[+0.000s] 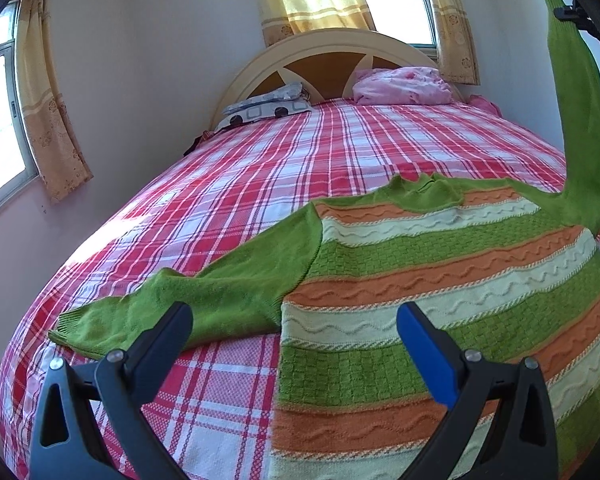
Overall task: Fold small clothes
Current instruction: 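Lift the held sleeve and carry it across the sweater body with the right gripper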
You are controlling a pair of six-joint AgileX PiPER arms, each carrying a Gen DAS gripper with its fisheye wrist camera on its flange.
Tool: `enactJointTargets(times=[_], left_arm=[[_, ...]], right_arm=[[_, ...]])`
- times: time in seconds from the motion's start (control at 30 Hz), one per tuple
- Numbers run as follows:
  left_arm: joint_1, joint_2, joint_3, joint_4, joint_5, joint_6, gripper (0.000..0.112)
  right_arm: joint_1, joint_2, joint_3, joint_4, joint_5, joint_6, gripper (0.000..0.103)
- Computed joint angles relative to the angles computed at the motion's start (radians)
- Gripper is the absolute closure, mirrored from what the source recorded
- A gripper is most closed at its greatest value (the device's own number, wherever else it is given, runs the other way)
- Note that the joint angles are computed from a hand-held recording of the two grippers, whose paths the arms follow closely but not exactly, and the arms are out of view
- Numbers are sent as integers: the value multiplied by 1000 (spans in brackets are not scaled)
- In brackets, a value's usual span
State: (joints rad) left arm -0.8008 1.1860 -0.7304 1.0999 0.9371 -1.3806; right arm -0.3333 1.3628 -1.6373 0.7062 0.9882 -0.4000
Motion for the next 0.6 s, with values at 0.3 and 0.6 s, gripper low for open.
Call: enactJointTargets(times=[0.3, 0.6], left_arm=[[74, -68, 53, -9, -24, 26, 9], [168, -121, 101, -16, -45, 56, 9]], right_arm=[[361, 14, 67, -219, -168, 146, 94], [729, 99, 323, -446, -411, 353, 94]])
